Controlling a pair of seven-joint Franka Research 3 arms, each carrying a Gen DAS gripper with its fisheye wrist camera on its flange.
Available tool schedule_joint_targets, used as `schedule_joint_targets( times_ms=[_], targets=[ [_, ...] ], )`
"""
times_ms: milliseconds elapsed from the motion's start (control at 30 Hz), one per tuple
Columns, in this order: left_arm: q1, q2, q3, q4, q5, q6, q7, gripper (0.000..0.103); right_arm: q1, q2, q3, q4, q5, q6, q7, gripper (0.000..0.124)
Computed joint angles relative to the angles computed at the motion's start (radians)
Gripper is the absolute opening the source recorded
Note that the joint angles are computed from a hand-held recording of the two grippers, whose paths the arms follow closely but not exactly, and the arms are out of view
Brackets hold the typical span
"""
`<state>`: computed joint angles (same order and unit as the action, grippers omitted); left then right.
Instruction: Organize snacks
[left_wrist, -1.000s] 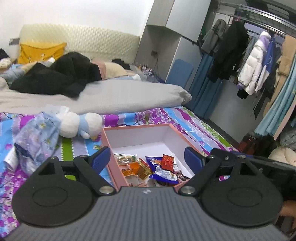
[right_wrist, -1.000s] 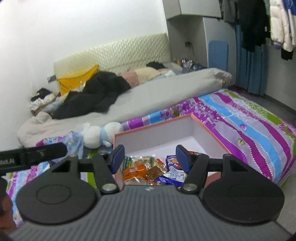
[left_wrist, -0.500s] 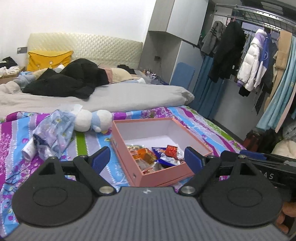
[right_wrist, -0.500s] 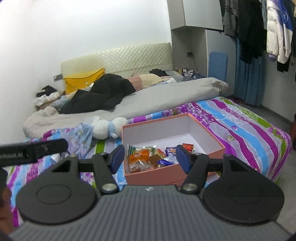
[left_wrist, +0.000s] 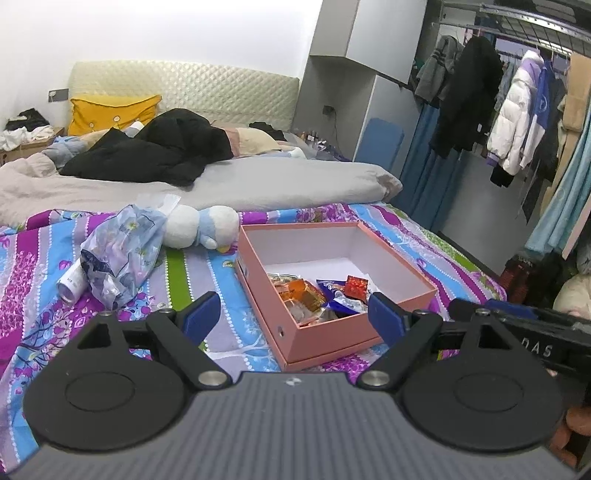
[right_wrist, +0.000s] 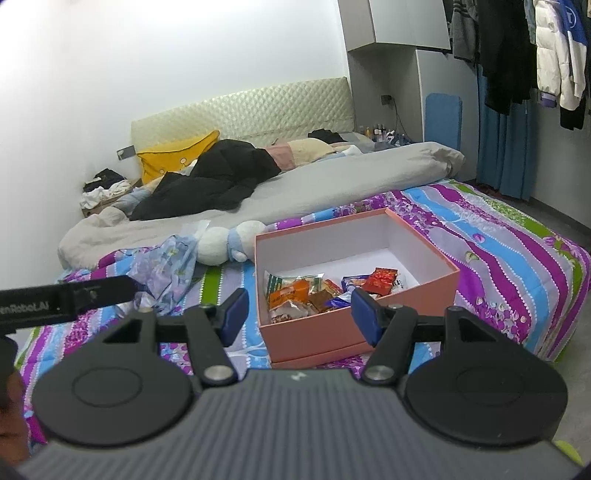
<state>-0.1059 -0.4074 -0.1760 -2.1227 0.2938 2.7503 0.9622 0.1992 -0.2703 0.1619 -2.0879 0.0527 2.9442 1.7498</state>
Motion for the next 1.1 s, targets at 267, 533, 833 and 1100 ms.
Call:
schedule_joint_targets(
  times_ms=[267,533,833,1100],
  targets=[
    [0.014,0.000,0.007,-0.023,0.004,0.025,-0.020,0.090,-0.009,0.009,-0.002,-0.021,-0.004,0.020,0.015,0.063],
    [-0.003,0.022,0.022,-0.023,-0.027,0.035,-0.002,0.102,-0.023,0.017,0.003,-0.022,-0.031,0.020,0.021,0.077],
    [-0.003,0.043,0.024,-0.003,-0.024,0.014,0.035,0.103,-0.013,0.019,-0.010,-0.030,0.008,0.075,0.026,0.103],
    [0.009,0.058,0.005,0.024,-0.010,-0.023,0.037,0.103,-0.059,0.020,0.027,-0.023,-0.065,0.049,0.074,0.103]
  ],
)
